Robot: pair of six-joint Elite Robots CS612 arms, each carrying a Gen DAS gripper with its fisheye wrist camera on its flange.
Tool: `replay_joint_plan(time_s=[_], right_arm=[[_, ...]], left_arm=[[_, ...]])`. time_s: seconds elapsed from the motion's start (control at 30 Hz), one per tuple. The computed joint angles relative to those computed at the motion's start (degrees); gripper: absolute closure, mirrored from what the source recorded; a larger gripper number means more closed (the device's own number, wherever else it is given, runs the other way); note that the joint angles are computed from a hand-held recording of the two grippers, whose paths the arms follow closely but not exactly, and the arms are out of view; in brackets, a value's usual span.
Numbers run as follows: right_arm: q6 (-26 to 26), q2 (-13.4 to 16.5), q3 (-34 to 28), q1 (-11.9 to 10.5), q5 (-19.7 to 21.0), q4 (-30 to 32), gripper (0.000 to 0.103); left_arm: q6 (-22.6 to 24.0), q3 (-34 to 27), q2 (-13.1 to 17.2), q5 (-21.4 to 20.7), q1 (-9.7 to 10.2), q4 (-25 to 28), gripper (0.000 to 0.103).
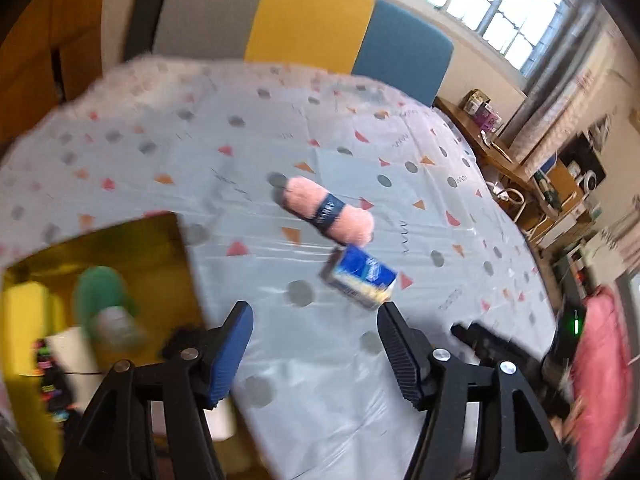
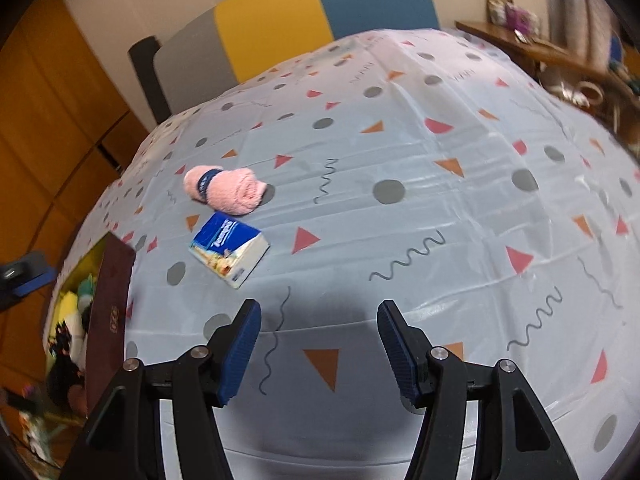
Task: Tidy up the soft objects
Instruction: 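Grasp pink towel with left gripper while right gripper grasps blue tissue pack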
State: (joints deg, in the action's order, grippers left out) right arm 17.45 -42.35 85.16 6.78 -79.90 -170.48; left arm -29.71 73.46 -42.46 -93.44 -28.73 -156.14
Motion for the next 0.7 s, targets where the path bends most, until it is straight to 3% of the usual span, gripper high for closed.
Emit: replay_joint_plan(time_s=[0.13, 0.37, 0.53, 0.7], right_arm=[[1.46, -0.31, 0.33, -0.24, 1.22, -1.31, 0.037], [0.79, -0.89, 0.85, -0.12, 2.68, -3.33, 0.033], [2.24, -0.88, 0.92, -0.44, 4.12, -3.94, 0.032], [2.86, -0.82, 0.80, -0.52, 4.17, -3.95, 0.032]], left_arm=[[-5.76, -9.97, 6.25, -5.32, 0.84, 5.22, 0.037], [-10.78, -26.71, 16.25, -8.47, 1.89, 16.16, 0.037], [-17.00, -35.60, 21.86, -10.67, 2.70, 21.00, 0.036], [-18.16, -41.90, 25.53, -10.21, 2.49, 23.47, 0.038]])
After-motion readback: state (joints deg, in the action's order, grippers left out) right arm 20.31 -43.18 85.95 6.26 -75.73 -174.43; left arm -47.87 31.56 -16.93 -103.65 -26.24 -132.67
